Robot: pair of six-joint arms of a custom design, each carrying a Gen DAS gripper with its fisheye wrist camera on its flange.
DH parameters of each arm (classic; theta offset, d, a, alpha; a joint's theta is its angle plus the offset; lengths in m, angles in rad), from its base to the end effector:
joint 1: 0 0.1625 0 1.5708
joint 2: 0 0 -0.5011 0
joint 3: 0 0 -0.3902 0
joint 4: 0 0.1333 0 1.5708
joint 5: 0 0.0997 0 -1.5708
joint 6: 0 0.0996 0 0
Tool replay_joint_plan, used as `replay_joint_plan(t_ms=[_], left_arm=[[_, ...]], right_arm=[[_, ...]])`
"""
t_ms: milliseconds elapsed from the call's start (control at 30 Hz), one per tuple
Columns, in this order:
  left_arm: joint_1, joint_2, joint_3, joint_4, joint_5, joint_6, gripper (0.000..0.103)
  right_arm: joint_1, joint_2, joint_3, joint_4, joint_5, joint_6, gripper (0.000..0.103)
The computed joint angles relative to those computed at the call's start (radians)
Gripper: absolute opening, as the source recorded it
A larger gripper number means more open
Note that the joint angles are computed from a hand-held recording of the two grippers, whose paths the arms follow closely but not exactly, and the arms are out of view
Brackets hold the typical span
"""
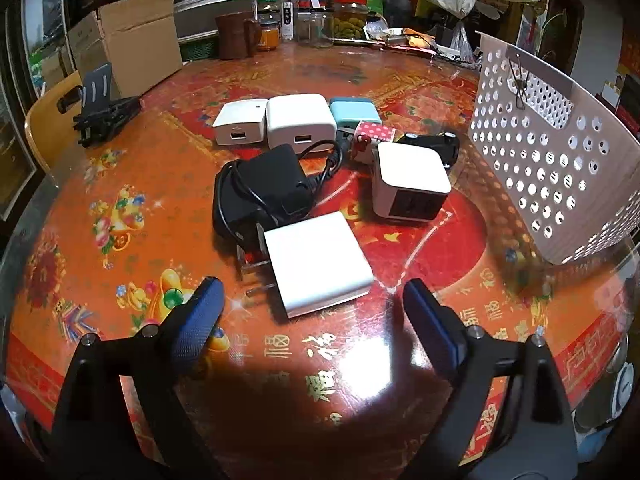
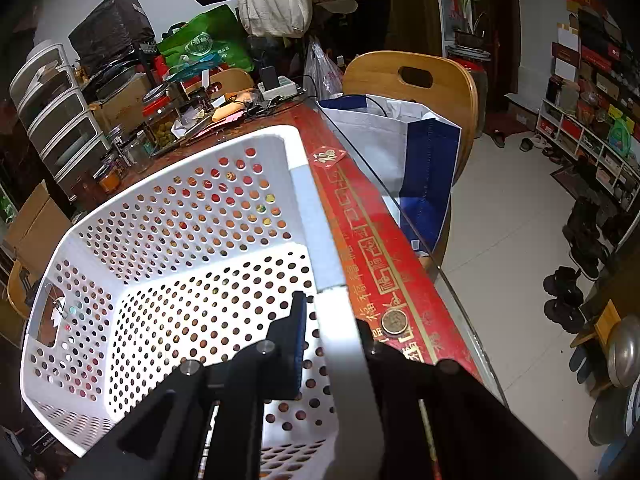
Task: Organize rigid objects
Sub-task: 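Grasp the white square adapter with the left tool and lift it, then carry the white adapter into the basket with the left tool and release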
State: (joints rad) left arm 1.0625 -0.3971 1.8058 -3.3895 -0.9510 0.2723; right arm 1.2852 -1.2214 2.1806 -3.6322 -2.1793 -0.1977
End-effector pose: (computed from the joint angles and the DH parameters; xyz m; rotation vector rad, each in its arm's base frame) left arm -0.1488 -0.6598 -0.0634 0.7998 2.3830 -0.6124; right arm -0.0714 -0.5142 0.3659 -0.4943 -2.0683 1.0892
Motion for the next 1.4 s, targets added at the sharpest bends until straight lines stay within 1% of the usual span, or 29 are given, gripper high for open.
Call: replay_joint_plan(t_ms=[67,133,200,300,400,500,600,700,833,933,1067,1200,1400], left_arm=[[-0.001,0.003,-0.001,-0.008,0.001,0.0,0.083],[-0.005,0.007,-0.001,-0.031,0.011,0.001,0.059],[-0.006,0.006,-0.002,-0.029,0.014,-0.01,0.059],[-0.016,0.005,0.017,-0.061,0.029,-0.01,0.059],[-0.036,-0.002,0.052,-0.134,0.038,0.036,0.059],[-0.053,-0.022,0.08,-0.177,0.028,0.062,0.059],[-0.071,-0.037,0.089,-0.211,0.033,0.093,0.059],[-0.093,-0.033,0.058,-0.24,0.073,0.16,0.059],[-0.118,-0.006,-0.026,-0.285,0.143,0.267,0.059],[-0.129,0.005,-0.088,-0.248,0.175,0.294,0.059],[-0.14,0.028,-0.156,-0.2,0.181,0.313,0.059],[-0.15,0.039,-0.199,-0.123,0.158,0.282,0.059],[-0.195,0.055,-0.244,-0.031,0.122,0.238,0.059]], right_arm=[[0.001,0.001,-0.001,0.001,-0.001,-0.001,0.011],[0.0,0.0,0.0,-0.002,0.002,0.0,0.011],[0.0,0.001,0.0,-0.002,0.004,0.001,0.011],[-0.001,0.001,0.001,-0.002,0.004,0.001,0.011],[0.0,0.001,-0.001,0.0,0.004,0.001,0.011],[-0.002,0.001,0.001,-0.004,0.009,-0.001,0.011],[-0.003,0.001,0.002,-0.007,0.011,-0.003,0.011],[-0.003,0.001,0.001,-0.003,0.01,-0.01,0.011],[-0.003,0.001,0.001,-0.003,0.012,-0.01,0.011],[-0.003,0.001,0.001,-0.003,0.012,-0.011,0.011],[-0.003,0.001,0.002,-0.005,0.011,-0.011,0.011],[-0.003,0.001,0.0,0.0,0.011,-0.017,0.011],[-0.003,-0.001,-0.003,0.008,0.013,-0.024,0.011]])
